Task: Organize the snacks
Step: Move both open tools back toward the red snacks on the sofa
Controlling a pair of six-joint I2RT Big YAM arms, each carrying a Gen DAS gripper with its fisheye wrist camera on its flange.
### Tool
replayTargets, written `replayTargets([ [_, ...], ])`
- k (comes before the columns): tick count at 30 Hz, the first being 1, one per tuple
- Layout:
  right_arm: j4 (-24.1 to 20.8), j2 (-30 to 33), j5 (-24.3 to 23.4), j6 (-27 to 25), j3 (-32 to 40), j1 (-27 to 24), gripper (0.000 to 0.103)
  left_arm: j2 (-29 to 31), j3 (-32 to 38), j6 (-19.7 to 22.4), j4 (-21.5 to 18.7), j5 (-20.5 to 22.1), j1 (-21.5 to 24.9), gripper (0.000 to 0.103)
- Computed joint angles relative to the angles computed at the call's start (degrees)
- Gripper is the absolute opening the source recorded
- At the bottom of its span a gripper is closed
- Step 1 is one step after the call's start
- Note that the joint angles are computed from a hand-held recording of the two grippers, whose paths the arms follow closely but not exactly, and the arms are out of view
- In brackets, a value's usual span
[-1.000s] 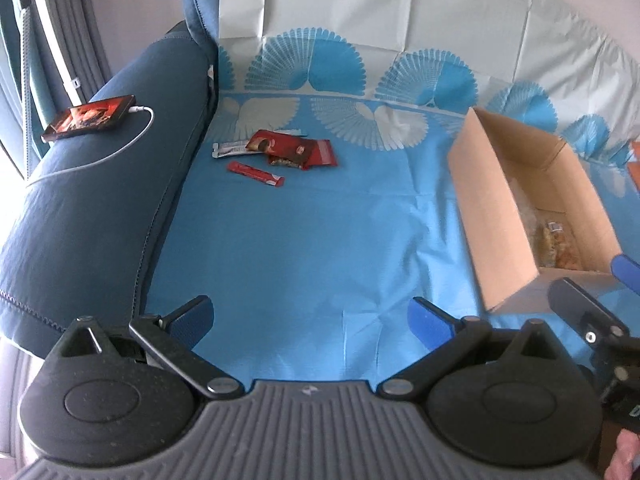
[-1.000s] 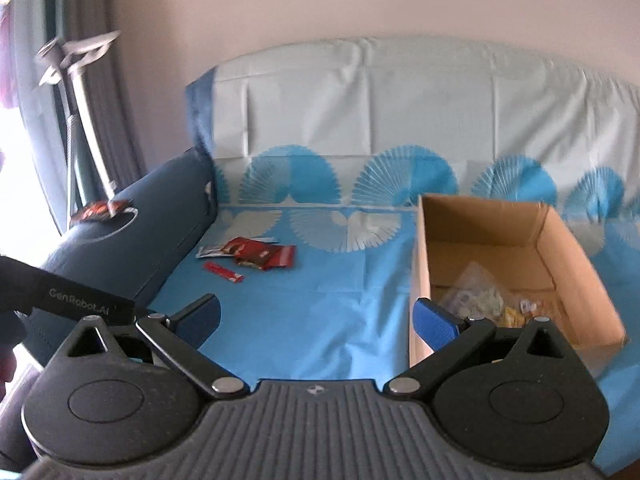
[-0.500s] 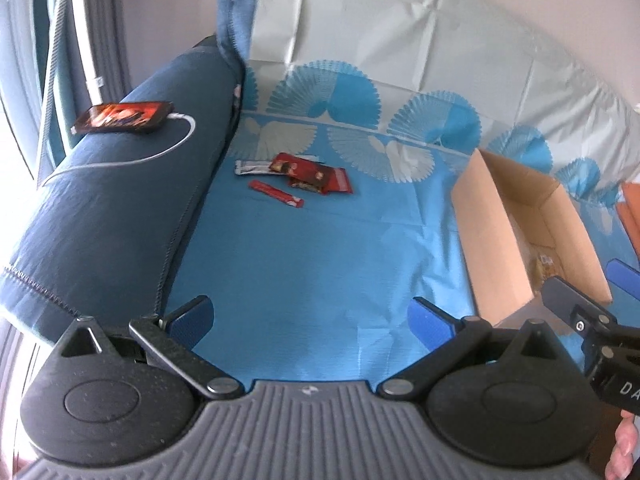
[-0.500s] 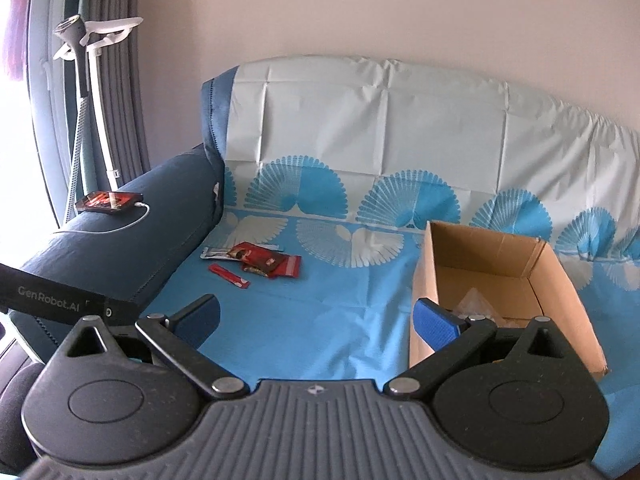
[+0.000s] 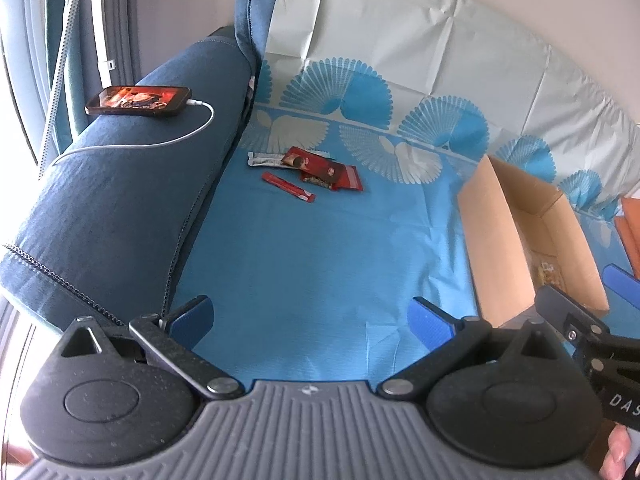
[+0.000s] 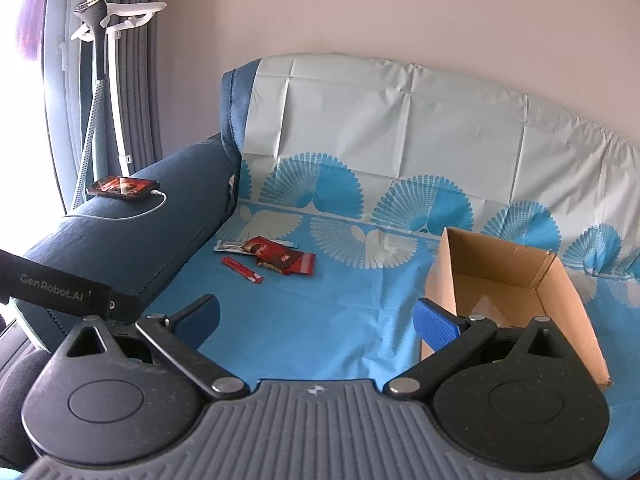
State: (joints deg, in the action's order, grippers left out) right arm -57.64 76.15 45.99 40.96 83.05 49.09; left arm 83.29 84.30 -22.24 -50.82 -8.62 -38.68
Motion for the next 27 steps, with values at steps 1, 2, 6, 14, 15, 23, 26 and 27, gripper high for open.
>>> replayTargets([
  [1,-0.1,0.1,0.0,0.1,0.1,0.0,0.102,0.0,0.0,0.1,0.0,0.0,0.0,0.103],
  [2,-0.2,0.1,0.0,0.2,0.1,-0.1,0.102,0.0,-0.1,0.0,0.1,0.0,0.0,0.103],
  [6,-0.1,0.5,-0.1,0.0,0.4,-0.4,0.102,0.3,-0.1,-0.1,-0.1,0.8,0.6,0.103],
  [14,0.8,2.0,-1.5,-1.3,0.8,-2.5,0.102,2.1,0.8,-0.4,-0.3,1.3,2.7,0.103],
  [15,1.1,2.2,-1.9,-1.7,0.8,-2.9,0.102,2.5,1.0,-0.4,-0.4,1.3,3.0,0.103],
  [23,4.4,6.6,-7.2,-6.2,1.9,-8.1,0.102,7.6,4.3,-0.7,-1.8,1.7,6.6,0.103],
  [26,6.1,9.5,-10.0,-8.6,3.0,-10.5,0.102,10.6,6.9,-0.7,-2.6,1.9,8.0,0.103],
  [27,6.9,10.7,-11.1,-9.8,3.7,-11.4,0.102,11.8,8.0,-0.8,-2.8,1.8,8.4,0.103],
])
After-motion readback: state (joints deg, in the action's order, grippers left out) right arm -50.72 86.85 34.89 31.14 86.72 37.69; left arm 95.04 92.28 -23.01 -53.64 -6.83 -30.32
